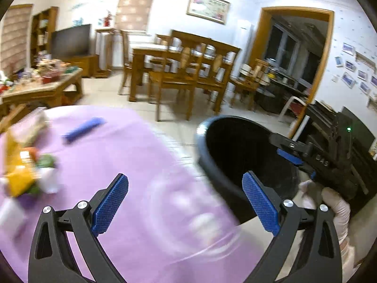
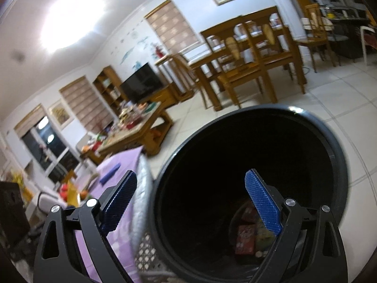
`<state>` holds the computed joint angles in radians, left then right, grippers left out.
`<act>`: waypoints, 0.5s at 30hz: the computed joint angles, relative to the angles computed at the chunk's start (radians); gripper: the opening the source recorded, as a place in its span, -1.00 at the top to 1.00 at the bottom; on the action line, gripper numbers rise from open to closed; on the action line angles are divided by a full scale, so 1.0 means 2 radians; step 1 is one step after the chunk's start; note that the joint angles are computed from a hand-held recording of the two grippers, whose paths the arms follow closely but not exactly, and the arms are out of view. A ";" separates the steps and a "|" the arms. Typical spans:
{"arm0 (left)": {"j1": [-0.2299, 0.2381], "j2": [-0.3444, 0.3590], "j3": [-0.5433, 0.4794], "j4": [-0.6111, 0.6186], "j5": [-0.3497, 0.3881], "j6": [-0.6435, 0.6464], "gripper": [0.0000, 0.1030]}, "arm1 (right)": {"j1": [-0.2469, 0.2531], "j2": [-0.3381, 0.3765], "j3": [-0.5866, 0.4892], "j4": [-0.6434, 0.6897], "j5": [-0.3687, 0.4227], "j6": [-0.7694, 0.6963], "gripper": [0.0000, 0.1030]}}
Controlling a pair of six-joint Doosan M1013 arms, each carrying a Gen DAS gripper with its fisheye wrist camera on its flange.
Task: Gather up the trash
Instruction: 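Grasp the white paper cup with the left tool while the right tool grasps the yellow foil bag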
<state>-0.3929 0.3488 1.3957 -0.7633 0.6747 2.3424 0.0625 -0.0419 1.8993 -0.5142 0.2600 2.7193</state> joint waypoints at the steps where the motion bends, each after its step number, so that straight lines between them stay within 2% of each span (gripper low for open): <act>1: 0.008 -0.004 0.003 0.010 -0.009 -0.006 -0.88 | 0.004 0.004 -0.006 0.028 0.000 -0.033 -0.78; 3: 0.023 -0.008 0.010 0.026 -0.027 -0.020 -0.88 | 0.012 0.013 -0.018 0.089 0.002 -0.106 -0.78; 8: 0.057 -0.007 0.011 0.068 -0.047 -0.060 -0.88 | 0.040 0.039 -0.054 0.192 0.018 -0.239 -0.78; 11: 0.070 0.001 0.001 0.108 -0.039 -0.089 -0.88 | 0.055 0.057 -0.082 0.263 0.029 -0.331 -0.78; 15: 0.084 0.019 -0.020 0.127 -0.007 -0.108 -0.88 | 0.080 0.089 -0.130 0.334 0.054 -0.436 -0.78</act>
